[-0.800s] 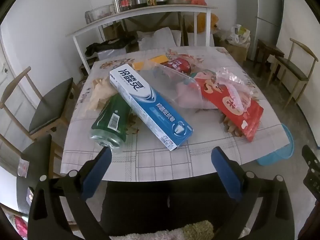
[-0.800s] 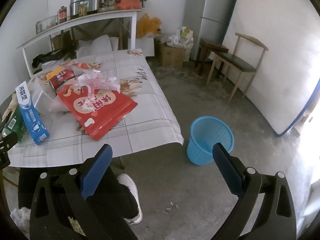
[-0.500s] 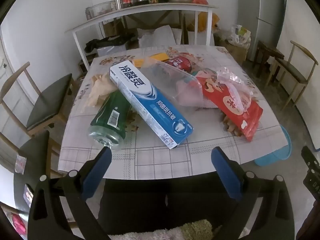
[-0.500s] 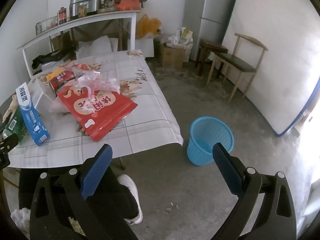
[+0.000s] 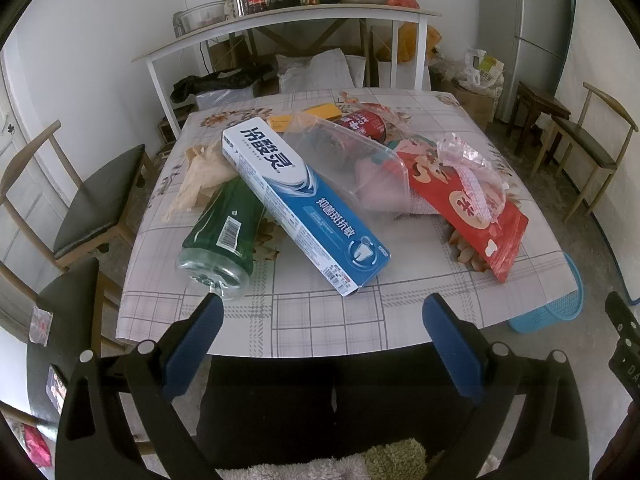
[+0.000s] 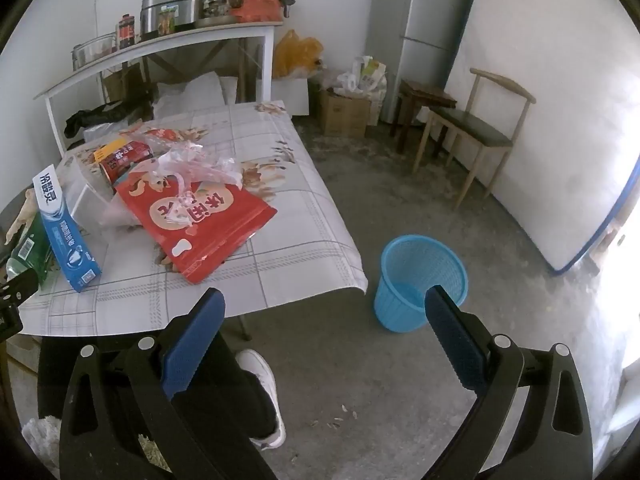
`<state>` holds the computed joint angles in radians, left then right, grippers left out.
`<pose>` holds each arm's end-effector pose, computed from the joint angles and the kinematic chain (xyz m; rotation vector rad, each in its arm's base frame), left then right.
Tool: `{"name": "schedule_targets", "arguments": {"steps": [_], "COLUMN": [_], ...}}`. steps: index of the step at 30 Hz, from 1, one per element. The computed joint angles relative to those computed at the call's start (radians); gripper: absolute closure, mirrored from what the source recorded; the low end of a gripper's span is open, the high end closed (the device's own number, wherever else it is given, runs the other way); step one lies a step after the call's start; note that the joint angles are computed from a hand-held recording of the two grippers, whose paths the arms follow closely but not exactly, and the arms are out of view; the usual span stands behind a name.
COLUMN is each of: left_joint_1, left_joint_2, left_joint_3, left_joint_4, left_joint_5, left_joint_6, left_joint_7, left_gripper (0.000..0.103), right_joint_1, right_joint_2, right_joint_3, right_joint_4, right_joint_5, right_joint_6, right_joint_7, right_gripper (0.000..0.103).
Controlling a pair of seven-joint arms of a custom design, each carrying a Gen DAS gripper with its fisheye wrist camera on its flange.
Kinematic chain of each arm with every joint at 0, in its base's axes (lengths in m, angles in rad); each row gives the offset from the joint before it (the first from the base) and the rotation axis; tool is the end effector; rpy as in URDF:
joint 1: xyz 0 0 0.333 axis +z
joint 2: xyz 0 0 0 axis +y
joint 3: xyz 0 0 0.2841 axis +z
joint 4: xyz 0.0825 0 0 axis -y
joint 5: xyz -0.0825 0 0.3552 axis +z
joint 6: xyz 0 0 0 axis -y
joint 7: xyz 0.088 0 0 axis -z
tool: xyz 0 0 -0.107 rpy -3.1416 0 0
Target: Collect trash
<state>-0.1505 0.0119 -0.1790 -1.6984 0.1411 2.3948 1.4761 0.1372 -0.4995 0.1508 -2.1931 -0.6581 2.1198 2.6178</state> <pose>0.5540 -0.1876 0.6213 -1.5290 2.0810 -0.6811 0.4125 0.1058 0.6079 -1.3178 2.2951 -1.0339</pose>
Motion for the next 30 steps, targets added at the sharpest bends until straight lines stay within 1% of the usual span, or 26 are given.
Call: {"name": "schedule_targets", "arguments": {"steps": [30], "left_joint_1": [0.003], "left_joint_2": [-0.001], "left_joint_3": [0.002], "left_joint_4": [0.001], "left_joint_5": [-0.004], "left_joint_6": [0.001], "left_joint_7": [0.006], "left_gripper": [0.005], "right_joint_1": [0.003], "right_joint_2": [0.007], "right_joint_3": [0.002], "right_joint_4": [0.029], "right_joint_5": [-0.001], "right_joint_6": [-0.014], "right_joint_7": [-0.011], "right_gripper": [0.008]}}
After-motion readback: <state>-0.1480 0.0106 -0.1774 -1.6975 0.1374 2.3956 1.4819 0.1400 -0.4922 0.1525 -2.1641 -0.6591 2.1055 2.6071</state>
